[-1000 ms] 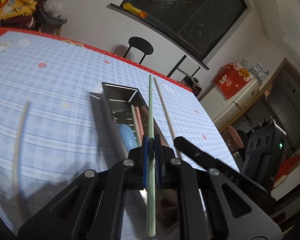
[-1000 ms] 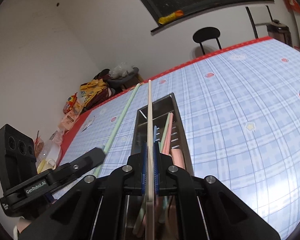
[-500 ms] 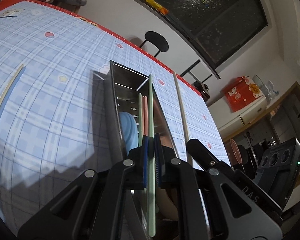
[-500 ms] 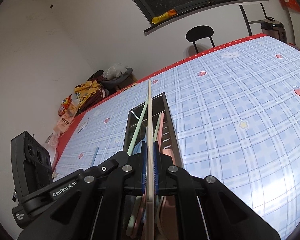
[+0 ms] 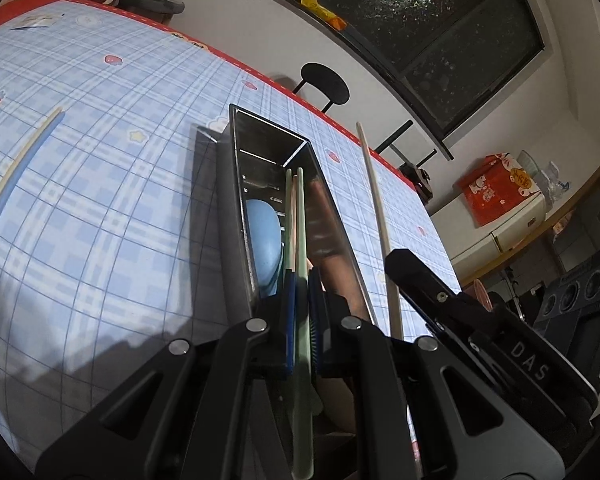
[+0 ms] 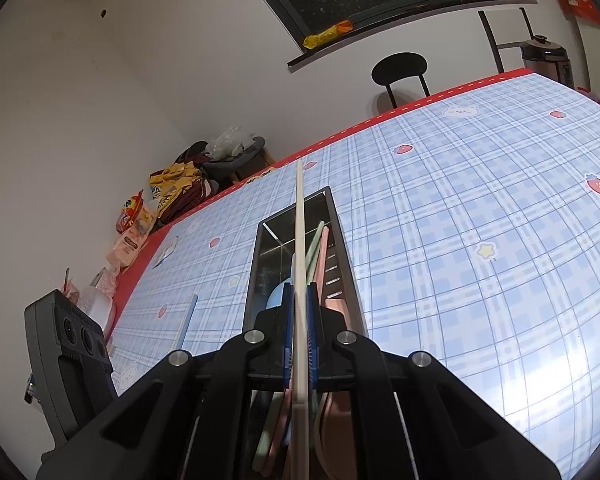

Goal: Organize utensils
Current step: 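Open both tools over the basket to release the chopsticks and withdraw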

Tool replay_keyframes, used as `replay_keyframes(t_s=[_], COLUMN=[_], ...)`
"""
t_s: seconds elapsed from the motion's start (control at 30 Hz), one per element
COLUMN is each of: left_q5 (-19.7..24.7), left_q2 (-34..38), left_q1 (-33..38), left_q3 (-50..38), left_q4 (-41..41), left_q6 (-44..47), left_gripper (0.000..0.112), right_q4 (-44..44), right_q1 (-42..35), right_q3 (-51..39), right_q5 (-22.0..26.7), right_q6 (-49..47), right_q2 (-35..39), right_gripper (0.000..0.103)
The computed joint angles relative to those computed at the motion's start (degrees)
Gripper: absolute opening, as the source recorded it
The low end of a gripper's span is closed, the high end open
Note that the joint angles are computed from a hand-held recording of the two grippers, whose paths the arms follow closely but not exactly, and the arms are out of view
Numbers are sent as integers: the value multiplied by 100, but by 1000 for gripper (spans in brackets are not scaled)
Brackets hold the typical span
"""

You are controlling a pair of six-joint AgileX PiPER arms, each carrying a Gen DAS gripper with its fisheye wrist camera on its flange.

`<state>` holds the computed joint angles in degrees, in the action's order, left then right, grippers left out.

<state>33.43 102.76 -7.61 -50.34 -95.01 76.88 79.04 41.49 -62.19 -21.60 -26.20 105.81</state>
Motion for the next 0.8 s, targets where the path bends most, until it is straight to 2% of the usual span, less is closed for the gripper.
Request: replay_keyframes(t_s=[0.33, 0.63, 0.67, 0.7, 0.73, 0.8], left_q5=[-21, -341, -352, -344, -373, -455], left_q2=[-199, -639, -678, -710, -777, -884], left_q1=[33, 487, 586, 674, 799, 927], left_q3=[129, 153, 173, 213, 248, 273], left_q4=[-141, -100, -115, -152, -175, -206], left_q6=[186, 566, 640, 741, 865, 1004], left_gripper=[10, 46, 51, 57, 60, 77], right_q4=[54, 420, 416, 436, 490, 660], right_q1=[-2, 3, 16, 32, 58, 121], right_q3=[-21, -175, -175, -180, -186, -220], right_q5=[13, 148, 134, 110, 57, -100], right_q6=[-48, -461, -469, -497, -552, -742], right_q2=[19, 145, 140, 133, 126, 111], right_gripper=[7, 9, 11, 19, 31, 49])
